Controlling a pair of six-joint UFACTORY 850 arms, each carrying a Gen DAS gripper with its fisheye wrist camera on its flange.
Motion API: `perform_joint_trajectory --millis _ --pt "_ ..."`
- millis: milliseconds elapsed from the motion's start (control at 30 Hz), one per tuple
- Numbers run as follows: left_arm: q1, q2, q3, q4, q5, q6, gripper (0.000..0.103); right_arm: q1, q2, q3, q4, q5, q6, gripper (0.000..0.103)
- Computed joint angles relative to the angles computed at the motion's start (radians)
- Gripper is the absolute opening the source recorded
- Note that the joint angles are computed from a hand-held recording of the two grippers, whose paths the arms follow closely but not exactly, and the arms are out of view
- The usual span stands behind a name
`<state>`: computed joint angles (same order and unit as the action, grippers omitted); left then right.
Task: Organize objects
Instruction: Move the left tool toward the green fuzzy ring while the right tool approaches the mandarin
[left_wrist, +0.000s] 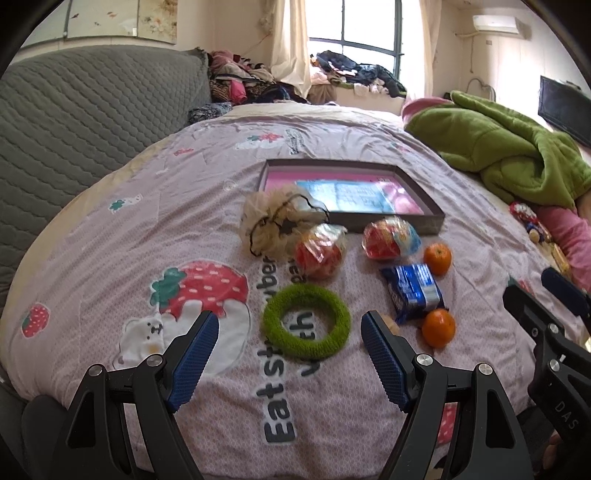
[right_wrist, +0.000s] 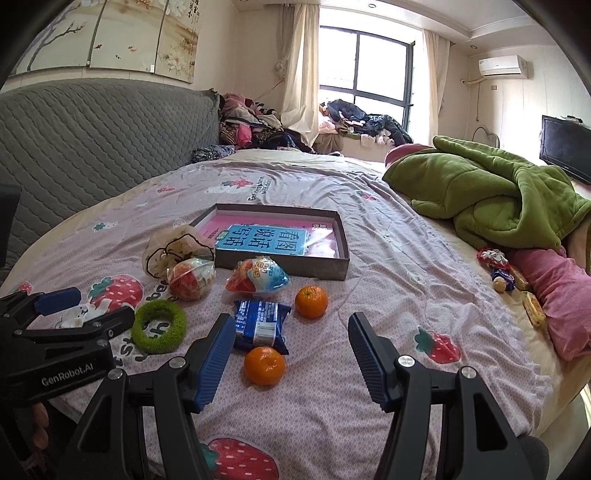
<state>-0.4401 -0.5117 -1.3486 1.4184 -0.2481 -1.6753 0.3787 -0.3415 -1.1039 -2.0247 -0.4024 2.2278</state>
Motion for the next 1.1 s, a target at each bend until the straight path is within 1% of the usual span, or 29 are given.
perform_joint_trajectory --millis 100,200,267,333,467,533,600,700,1067,1100 --pt "0.007 -0.003 -0.010 0.010 0.002 -0.019 0.080 -0.007 -0.002 -0.007 -0.009 0.004 0.015 0.063" --pt "0.012 -0.010 -0.022 -0.025 0.004 0.016 0.080 -0.012 -0.009 -0.020 -0.001 0.007 0.003 0.063" --pt "0.015 -0.019 -0.036 -0.092 0.005 0.083 0.080 -0.015 -0.012 -0.026 0.003 0.009 0.001 0.063" --pt "0.016 -0.026 -0.048 -0.111 -0.001 0.106 0.080 -0.021 -0.014 -0.033 -0.004 0.018 0.004 0.063" --pt "0.028 -0.043 -0.085 -0.200 -0.004 0.197 0.080 -0.029 -0.020 -0.052 0.008 0.020 -0.014 0.063" --pt "0.032 -0.055 -0.108 -0.240 -0.018 0.241 0.080 -0.033 -0.024 -0.063 0.006 0.020 -0.020 0.063" --pt "0.039 -0.069 -0.131 -0.317 -0.017 0.321 0.080 -0.035 -0.030 -0.073 0.008 0.021 -0.024 0.063" --pt "0.041 -0.097 -0.166 -0.389 -0.047 0.397 0.080 -0.040 -0.042 -0.091 0.016 0.034 -0.041 0.063" --pt "0.050 -0.159 -0.214 -0.608 -0.067 0.628 0.081 -0.046 -0.090 -0.121 0.093 0.102 -0.134 0.063" --pt "0.052 -0.166 -0.219 -0.649 -0.066 0.670 0.080 -0.047 -0.093 -0.120 0.101 0.108 -0.143 0.063"
